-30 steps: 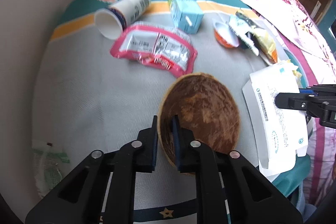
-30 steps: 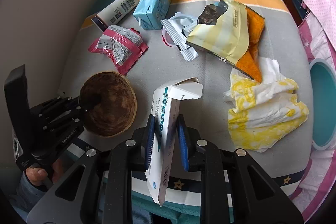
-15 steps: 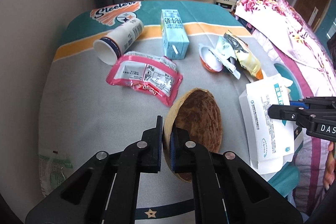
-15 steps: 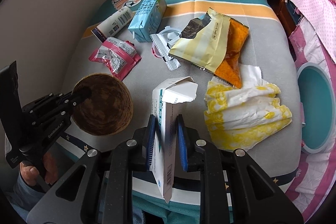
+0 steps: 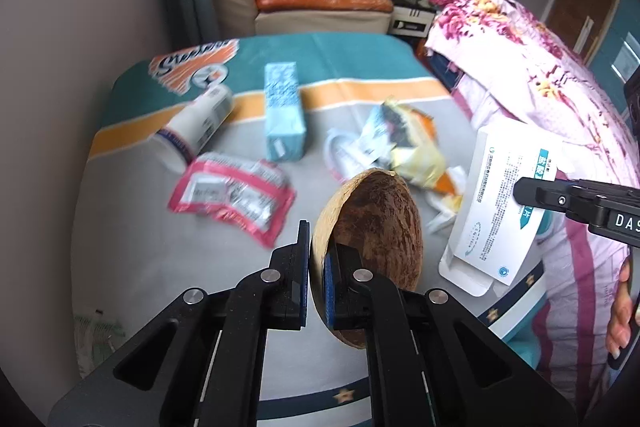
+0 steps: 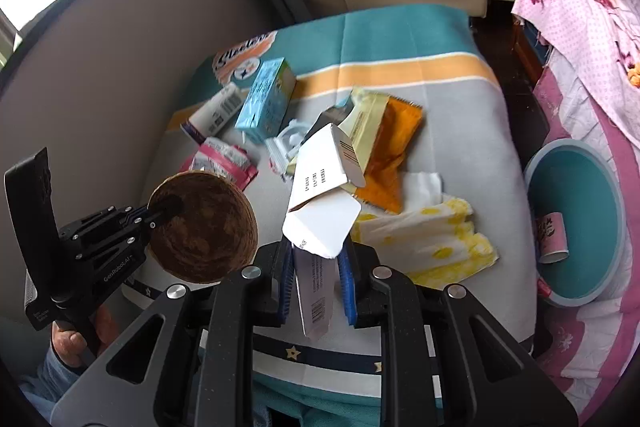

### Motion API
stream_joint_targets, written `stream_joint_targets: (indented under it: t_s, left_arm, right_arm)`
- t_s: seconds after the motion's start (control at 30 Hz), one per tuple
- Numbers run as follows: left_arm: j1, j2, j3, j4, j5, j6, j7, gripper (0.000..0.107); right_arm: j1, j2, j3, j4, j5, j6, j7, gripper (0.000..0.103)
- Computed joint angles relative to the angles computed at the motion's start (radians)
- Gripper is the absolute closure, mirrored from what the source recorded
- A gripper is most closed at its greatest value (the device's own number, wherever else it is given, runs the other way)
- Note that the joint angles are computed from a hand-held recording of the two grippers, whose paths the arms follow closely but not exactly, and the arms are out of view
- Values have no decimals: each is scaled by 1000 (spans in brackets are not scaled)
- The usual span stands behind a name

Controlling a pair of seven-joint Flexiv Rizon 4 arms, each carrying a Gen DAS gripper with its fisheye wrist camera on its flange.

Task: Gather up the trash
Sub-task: 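Carry the wooden bowl and white box over the teal bin with both tools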

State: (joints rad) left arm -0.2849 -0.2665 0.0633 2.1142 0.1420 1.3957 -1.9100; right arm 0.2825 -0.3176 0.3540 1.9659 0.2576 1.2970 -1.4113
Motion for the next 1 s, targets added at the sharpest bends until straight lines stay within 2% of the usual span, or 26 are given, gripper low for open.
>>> stream_joint_targets:
  t_s: [0.17,0.3,0.37,0.47,0.53,0.73,1.0]
  left_arm:
    - [-32,-24,-9,-83,16,-32,-15,100]
    - [-61,-59,-22,-172,26,-60,-17,100]
    - [-89,-85,-18,-226,43,-73,-27,100]
    - [-108,-114,-22,-274,47,-86,-29,100]
    - [-117,-138,-25,-302,40,-101,-26,100]
    - [-128,-169,-14,-325,30,-140,-31,100]
    - [-66,-140,-34,-200,-28,-86,-7,100]
  right_arm:
    - [-81,47,32,4,111,35,-90,84]
    - [-118,95,12,17,175,58,-140,85]
    - [-150,114,14,11,241,45,-192,85]
    - [-196,125,22,-23,384,-39,-309,85]
    - [-182,130,3,-17,408,-47,-333,84]
    - [-164,123,-29,-62,554,-158,-452,85]
    - [-75,98,-50,-94,499,-158,-414,85]
